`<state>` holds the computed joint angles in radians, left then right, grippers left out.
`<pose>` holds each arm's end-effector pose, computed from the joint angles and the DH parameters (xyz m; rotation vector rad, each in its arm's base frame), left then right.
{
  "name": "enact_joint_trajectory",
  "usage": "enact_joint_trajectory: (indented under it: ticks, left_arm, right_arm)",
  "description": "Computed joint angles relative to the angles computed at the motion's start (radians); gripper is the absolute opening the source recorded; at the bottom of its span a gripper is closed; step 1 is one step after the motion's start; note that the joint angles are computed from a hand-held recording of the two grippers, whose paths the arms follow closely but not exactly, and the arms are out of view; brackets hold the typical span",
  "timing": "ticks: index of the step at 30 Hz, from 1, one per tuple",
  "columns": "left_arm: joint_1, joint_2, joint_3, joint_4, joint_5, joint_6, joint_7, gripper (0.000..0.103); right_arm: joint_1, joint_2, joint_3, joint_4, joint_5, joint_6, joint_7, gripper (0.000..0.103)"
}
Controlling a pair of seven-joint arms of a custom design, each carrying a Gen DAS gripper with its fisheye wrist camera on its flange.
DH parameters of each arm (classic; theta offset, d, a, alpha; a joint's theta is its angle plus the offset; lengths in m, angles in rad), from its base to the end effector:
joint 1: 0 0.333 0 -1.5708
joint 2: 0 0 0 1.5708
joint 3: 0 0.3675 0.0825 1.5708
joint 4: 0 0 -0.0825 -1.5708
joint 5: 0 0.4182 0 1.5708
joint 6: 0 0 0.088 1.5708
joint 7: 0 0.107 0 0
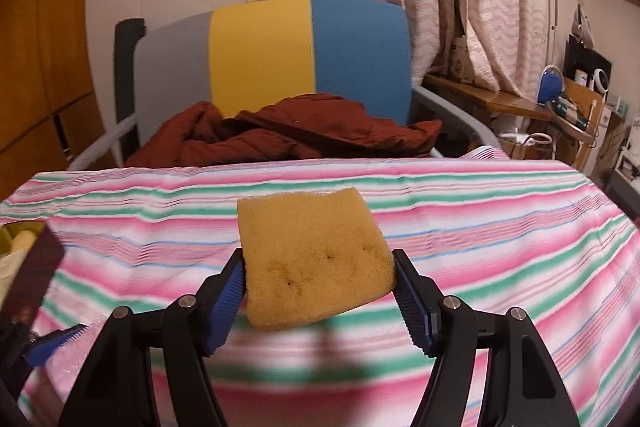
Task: Organize objects
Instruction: 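Carry the hair roller and sponge into the gold tin and open both tools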
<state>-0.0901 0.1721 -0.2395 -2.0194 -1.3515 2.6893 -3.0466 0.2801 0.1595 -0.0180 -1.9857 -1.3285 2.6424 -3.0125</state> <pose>0.6230 -0.1730 0.4340 -0.9098 2.4091 -1.2704 0.6244 0.1942 0.4560 -1.3521 1.9682 -1.0093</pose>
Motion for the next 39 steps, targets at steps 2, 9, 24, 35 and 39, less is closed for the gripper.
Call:
enact_joint_trajectory:
  ticks: [2,9,24,35,39]
  left_arm:
    - [0.014,-0.025,0.01,-0.025,-0.015,-0.017,-0.011,0.07]
    - [0.055,-0.116,0.072,-0.11,-0.071,-0.095,-0.003,0.07]
    - [0.177,-0.177,0.197,-0.153,-0.1,-0.145,-0.061,0.07]
    - [0.286,0.004,0.201,0.129,0.001,-0.102,-0.247,0.07]
    - [0.316,0.101,0.18,0.261,0.153,-0.097,-0.407,0.07]
  right_arm:
    - [0.01,-0.01,0.011,-0.013,0.006,0.008,0.016,0.07]
    - [0.038,-0.03,0.041,-0.045,0.073,0.064,0.038,0.07]
    - [0.188,0.127,0.063,0.178,0.171,0.227,-0.132,0.071]
    - [0.235,0.299,0.109,0.407,0.514,0.231,-0.491,0.071]
    - [0.237,0.379,0.153,0.518,0.645,0.186,-0.652,0.072]
